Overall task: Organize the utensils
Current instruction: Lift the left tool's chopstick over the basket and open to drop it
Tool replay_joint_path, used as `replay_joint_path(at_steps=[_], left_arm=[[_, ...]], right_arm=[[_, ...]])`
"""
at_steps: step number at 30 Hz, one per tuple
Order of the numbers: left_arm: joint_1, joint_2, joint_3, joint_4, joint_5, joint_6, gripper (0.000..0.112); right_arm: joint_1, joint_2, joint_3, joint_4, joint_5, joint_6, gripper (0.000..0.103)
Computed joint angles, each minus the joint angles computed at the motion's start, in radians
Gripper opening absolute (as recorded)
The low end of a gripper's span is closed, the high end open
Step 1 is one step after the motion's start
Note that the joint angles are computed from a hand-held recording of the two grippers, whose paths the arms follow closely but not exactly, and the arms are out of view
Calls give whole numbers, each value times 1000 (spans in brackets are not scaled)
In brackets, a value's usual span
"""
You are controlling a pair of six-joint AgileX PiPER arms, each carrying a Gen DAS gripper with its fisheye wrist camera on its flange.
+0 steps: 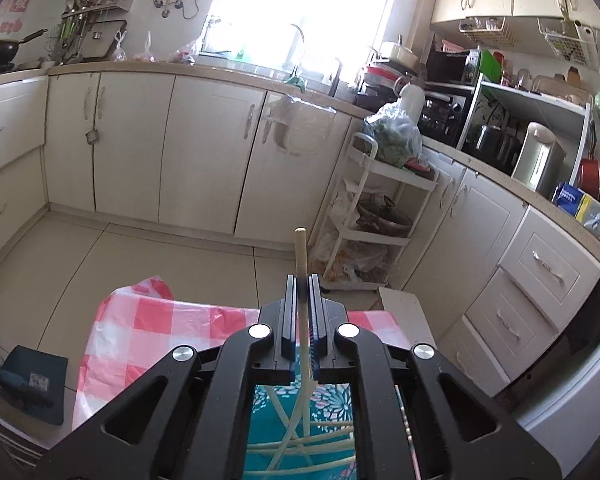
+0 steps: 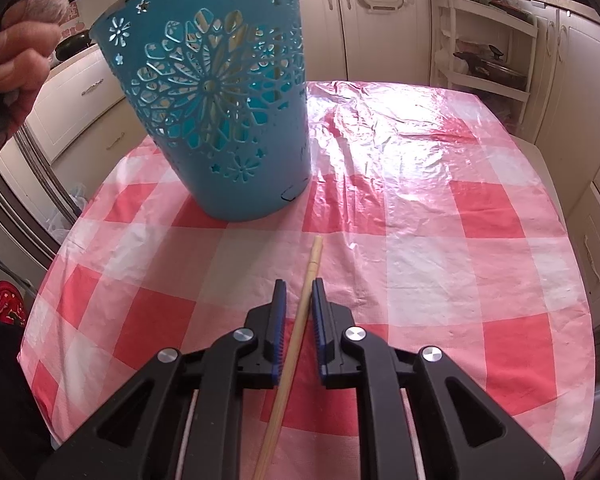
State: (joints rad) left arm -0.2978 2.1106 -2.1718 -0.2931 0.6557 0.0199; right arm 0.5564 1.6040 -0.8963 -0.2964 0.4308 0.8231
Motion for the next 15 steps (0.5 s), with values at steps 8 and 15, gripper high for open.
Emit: replay_joint_path(at_steps=[8,15], left_arm=[[35,-239,401,-7,-98,115,53],[193,-444,766,-272,-200,335,62]], right_arm=[[-25,-18,23,94,-36,-88,19],[23,-4,-9,-28,34,13,17]])
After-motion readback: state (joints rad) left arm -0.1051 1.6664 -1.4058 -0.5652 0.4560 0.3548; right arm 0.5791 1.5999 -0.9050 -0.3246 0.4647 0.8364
